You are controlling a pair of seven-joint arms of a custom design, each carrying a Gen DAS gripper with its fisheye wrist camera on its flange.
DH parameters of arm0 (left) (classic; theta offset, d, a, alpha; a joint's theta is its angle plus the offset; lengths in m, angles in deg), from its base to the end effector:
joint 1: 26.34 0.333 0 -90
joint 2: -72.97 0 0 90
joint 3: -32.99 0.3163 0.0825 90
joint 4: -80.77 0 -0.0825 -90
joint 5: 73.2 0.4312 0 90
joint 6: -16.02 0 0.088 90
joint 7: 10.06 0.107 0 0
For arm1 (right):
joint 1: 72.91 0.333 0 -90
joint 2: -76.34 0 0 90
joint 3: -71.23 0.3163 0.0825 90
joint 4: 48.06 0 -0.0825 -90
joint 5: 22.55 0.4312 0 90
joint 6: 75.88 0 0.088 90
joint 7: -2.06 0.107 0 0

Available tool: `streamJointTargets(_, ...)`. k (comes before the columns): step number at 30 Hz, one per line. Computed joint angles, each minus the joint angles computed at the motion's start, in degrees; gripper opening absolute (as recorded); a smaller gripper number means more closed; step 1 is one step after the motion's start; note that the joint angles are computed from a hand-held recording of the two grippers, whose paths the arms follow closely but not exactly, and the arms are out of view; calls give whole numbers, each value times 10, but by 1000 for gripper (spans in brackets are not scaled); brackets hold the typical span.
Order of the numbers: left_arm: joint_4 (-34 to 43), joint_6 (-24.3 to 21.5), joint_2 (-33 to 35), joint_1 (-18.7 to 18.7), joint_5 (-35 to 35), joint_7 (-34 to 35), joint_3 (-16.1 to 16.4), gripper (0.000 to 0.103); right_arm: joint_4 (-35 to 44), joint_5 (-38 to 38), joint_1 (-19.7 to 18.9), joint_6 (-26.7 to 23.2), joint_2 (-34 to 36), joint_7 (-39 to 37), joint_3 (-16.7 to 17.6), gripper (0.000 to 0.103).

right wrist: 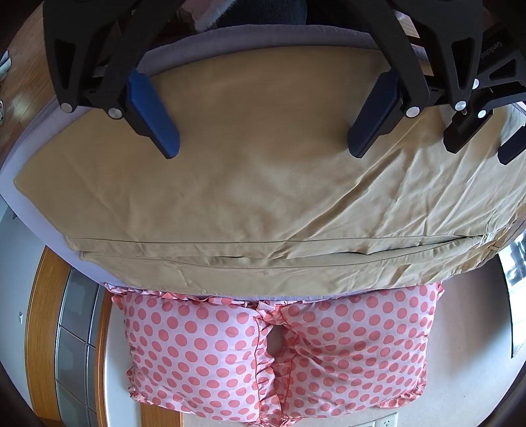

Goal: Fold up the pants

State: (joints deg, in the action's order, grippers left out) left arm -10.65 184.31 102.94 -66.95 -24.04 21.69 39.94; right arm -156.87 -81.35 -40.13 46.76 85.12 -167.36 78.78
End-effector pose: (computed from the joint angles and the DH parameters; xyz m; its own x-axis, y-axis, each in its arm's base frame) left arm 0.6020 -0.4781 0.3831 -0.3691 -0.9291 -0.0231 -0.5607 0.2425 -0.7917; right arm 0.5260 0.3950 0.4259 -0.4811 -0.8766 -0.0077 -0.5674 0.3180 -0.7596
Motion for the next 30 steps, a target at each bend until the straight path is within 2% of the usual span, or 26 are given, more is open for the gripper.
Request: streamJointTargets(30,1,1,0,0,7,-6,0,101,0,-1,0,0,0,1,0,102)
